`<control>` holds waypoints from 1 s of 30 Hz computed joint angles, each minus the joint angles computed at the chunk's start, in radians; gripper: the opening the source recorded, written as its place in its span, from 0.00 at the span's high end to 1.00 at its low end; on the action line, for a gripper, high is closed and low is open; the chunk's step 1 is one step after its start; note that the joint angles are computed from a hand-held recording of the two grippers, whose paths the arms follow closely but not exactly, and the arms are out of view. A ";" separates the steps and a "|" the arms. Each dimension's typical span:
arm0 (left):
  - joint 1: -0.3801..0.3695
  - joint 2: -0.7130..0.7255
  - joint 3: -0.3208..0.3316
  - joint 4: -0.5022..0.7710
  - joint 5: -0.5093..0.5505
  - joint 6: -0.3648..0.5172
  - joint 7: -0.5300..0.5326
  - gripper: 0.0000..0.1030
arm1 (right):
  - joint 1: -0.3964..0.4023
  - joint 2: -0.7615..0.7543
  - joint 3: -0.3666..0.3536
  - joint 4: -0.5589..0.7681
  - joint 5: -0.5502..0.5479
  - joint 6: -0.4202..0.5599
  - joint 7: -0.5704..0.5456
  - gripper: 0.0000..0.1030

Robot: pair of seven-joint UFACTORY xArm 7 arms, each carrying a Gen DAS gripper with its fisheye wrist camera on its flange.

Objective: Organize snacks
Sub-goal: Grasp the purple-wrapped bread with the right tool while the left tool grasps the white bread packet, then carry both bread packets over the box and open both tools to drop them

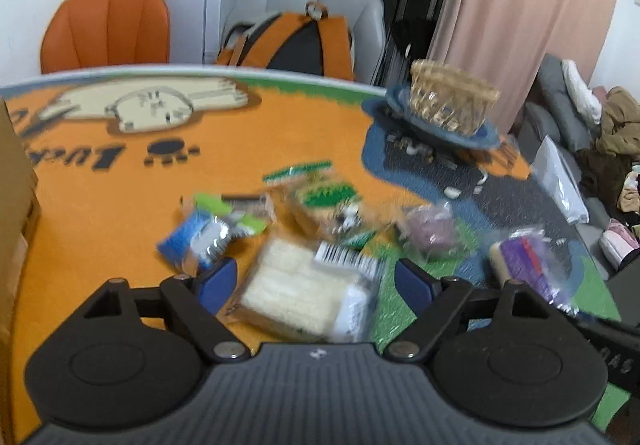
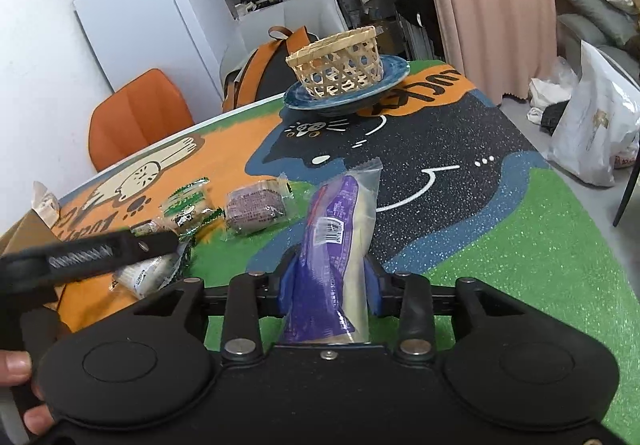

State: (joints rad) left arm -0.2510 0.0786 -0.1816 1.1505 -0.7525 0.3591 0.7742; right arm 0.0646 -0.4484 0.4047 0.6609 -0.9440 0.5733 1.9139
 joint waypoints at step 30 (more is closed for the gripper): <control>-0.057 -0.270 0.135 -0.147 -0.267 0.068 0.224 0.50 | 0.011 -0.104 0.090 0.050 0.023 0.097 -0.010 0.70</control>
